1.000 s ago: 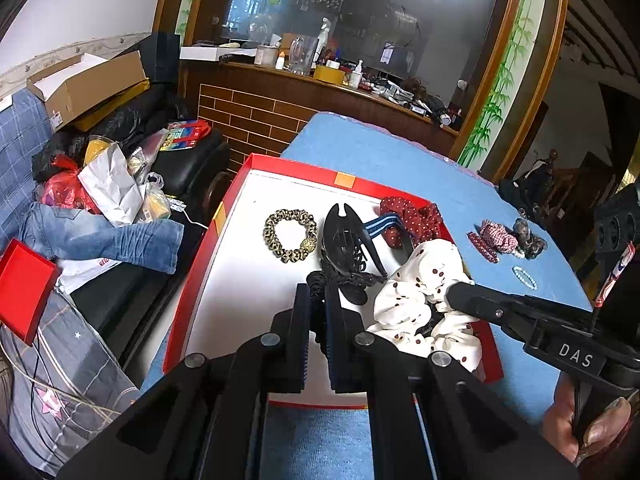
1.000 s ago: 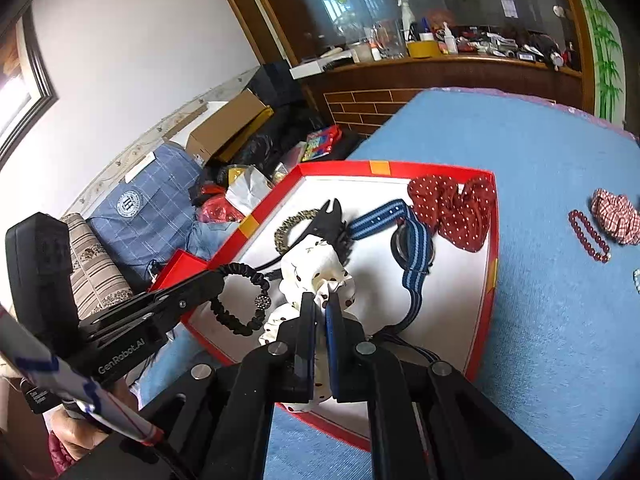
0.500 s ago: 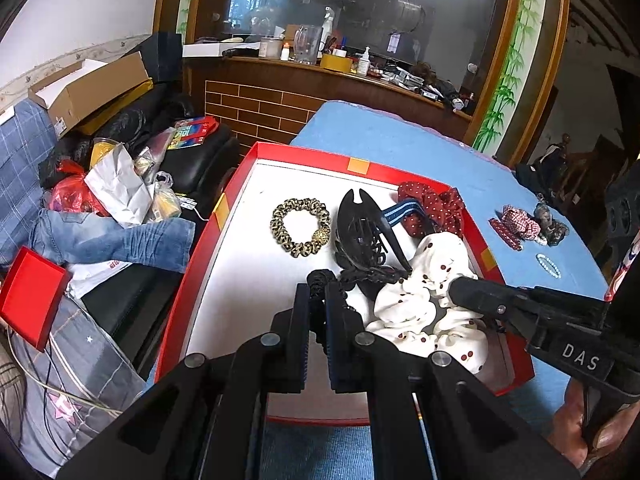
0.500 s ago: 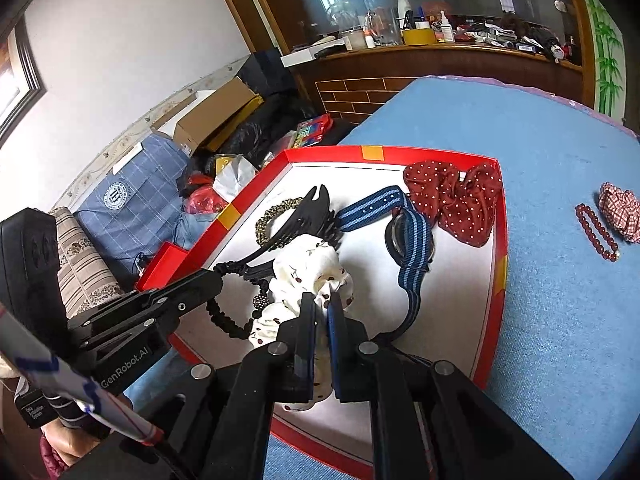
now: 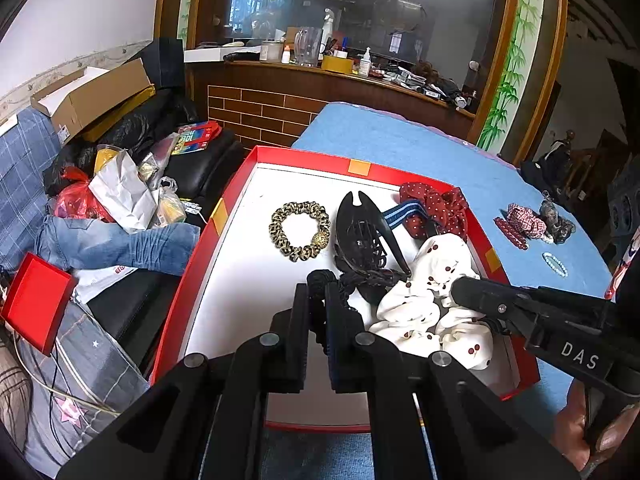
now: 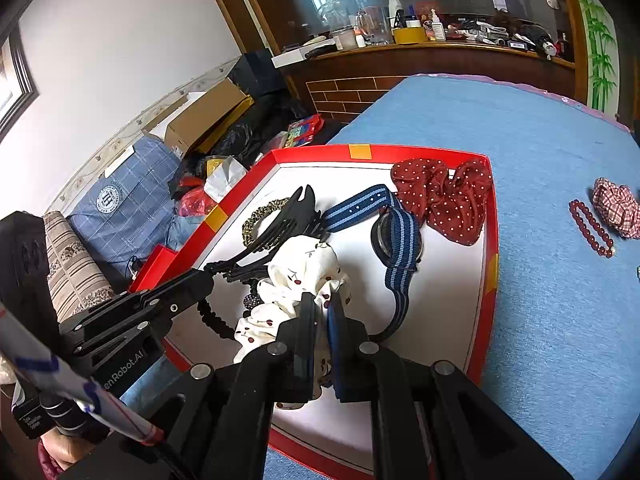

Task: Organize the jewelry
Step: 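Lower both items into the tray and open both tools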

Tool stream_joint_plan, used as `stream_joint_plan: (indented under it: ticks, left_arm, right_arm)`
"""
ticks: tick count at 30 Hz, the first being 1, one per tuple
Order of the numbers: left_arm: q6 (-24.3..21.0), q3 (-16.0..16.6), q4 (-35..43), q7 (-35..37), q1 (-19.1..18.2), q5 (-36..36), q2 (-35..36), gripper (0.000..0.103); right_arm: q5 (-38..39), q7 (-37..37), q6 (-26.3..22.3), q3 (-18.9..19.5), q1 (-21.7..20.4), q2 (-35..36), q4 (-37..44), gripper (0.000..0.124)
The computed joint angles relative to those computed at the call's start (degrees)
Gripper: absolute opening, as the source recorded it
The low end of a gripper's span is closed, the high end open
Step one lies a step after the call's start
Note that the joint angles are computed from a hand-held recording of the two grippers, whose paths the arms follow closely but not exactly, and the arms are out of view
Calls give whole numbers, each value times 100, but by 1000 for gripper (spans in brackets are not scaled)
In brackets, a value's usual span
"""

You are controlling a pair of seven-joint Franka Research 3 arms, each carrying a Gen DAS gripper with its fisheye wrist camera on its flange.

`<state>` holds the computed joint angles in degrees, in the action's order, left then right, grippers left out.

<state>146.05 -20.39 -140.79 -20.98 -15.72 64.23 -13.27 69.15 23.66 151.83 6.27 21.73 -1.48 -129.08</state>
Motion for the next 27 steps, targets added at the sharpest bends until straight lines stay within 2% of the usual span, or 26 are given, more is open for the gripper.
stream_joint_plan:
  ticks: [7, 12, 27]
  left_arm:
    - [4, 5, -15, 9, -9, -17, -22, 7]
    - [-91, -42, -15, -77, -15, -1, -58, 26]
    - [-709, -223, 461, 189, -292, -193, 53, 29]
  right_arm:
    - [38, -52, -163, -36, -35, -66, -24, 9]
    - [135, -145, -315, -93, -63, -185, -96, 13]
    - [483, -504, -652, -322, -173, -597, -381, 13]
